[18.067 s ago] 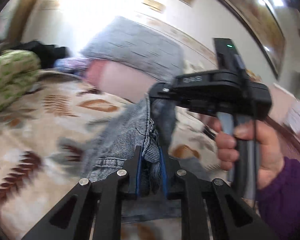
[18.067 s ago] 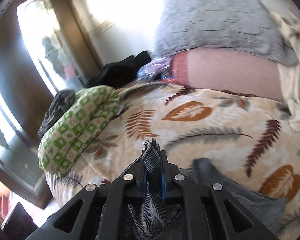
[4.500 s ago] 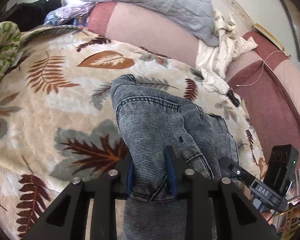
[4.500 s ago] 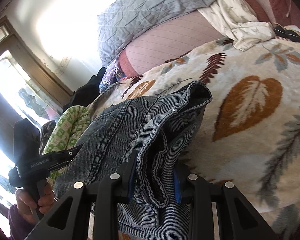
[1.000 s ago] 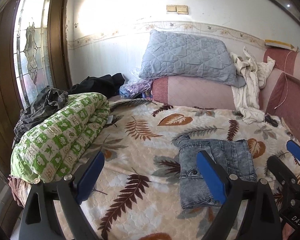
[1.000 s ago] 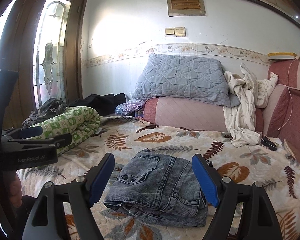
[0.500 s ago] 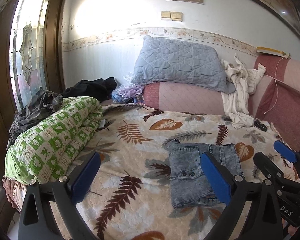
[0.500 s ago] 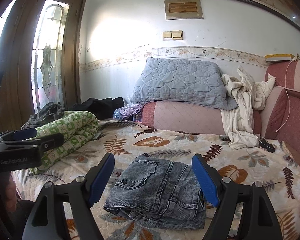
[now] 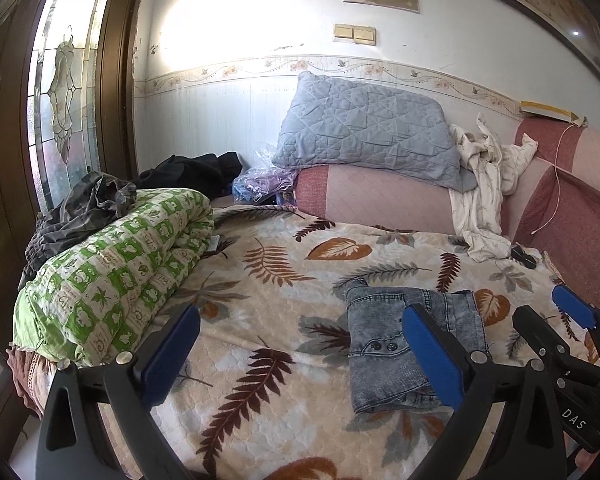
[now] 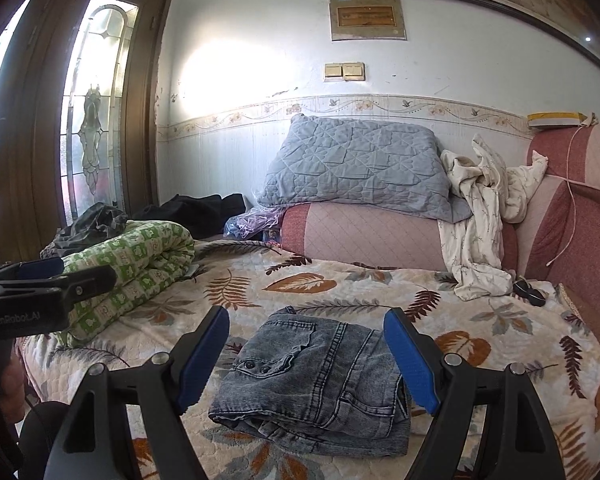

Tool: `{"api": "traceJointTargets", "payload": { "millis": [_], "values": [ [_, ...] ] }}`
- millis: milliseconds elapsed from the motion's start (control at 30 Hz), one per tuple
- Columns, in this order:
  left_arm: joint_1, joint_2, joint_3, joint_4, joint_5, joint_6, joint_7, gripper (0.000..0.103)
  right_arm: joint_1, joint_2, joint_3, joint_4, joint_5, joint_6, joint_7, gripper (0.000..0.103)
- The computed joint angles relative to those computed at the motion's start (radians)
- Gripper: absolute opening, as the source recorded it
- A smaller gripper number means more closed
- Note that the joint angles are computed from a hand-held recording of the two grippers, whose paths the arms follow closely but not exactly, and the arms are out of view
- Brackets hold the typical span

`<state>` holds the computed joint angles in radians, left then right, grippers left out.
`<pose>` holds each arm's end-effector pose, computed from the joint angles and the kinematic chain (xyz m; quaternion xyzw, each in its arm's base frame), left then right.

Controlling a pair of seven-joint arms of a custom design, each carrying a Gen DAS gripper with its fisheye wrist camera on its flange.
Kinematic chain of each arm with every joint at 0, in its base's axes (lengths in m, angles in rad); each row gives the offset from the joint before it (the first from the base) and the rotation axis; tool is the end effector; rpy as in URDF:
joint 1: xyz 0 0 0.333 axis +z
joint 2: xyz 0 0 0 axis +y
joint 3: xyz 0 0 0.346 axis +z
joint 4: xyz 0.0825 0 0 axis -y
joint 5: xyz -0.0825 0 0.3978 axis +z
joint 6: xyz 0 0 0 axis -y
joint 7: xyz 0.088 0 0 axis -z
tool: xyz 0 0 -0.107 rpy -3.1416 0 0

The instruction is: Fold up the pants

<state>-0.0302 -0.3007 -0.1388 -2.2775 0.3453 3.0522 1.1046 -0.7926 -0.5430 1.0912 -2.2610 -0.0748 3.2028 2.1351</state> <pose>0.4963 -0.1205 0.6262 -0.5920 0.6206 -0.3925 0.3321 0.4662 0.2646 0.6087 -0.5952 0.5498 -0.4029 0.4255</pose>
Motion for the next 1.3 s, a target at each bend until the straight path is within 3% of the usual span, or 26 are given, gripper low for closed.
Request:
{"api": "traceJointTargets", "payload": {
  "millis": [267, 433, 533, 600, 1000, 1200, 1300],
  "values": [
    [-0.016, -0.002, 0.028, -0.01, -0.037, -0.002, 0.015, 0.101, -0.013, 0.008, 0.026, 0.021, -0.017, -0.014, -0.008, 0.083],
    [-0.11, 0.006, 0.103, -0.014, -0.132, -0.001, 0.119, 0.101, -0.024, 0.029, 0.049, 0.032, -0.032, -0.017, -0.009, 0.083],
    [-0.205, 0.012, 0.174, -0.006, -0.247, -0.028, 0.226, 0.102, -0.033, 0.03, 0.059, 0.035, -0.039, -0.017, -0.013, 0.083],
    [-0.223, 0.016, 0.184, -0.004, -0.306, -0.03, 0.269, 0.102, -0.032, 0.03, 0.059, 0.034, -0.038, -0.017, -0.012, 0.083],
    [-0.129, 0.018, 0.096, 0.004, -0.286, -0.029, 0.269, 0.103, -0.032, 0.025, 0.05, 0.029, -0.03, -0.01, -0.006, 0.083],
    [-0.027, 0.033, 0.019, 0.019, -0.176, -0.066, 0.15, 0.103, -0.036, 0.037, 0.058, 0.033, -0.031, -0.008, -0.011, 0.083],
    [-0.027, 0.041, 0.028, 0.025, -0.166, -0.084, 0.115, 0.103, -0.045, 0.042, 0.068, 0.036, -0.033, -0.003, -0.015, 0.083]
  ]
}}
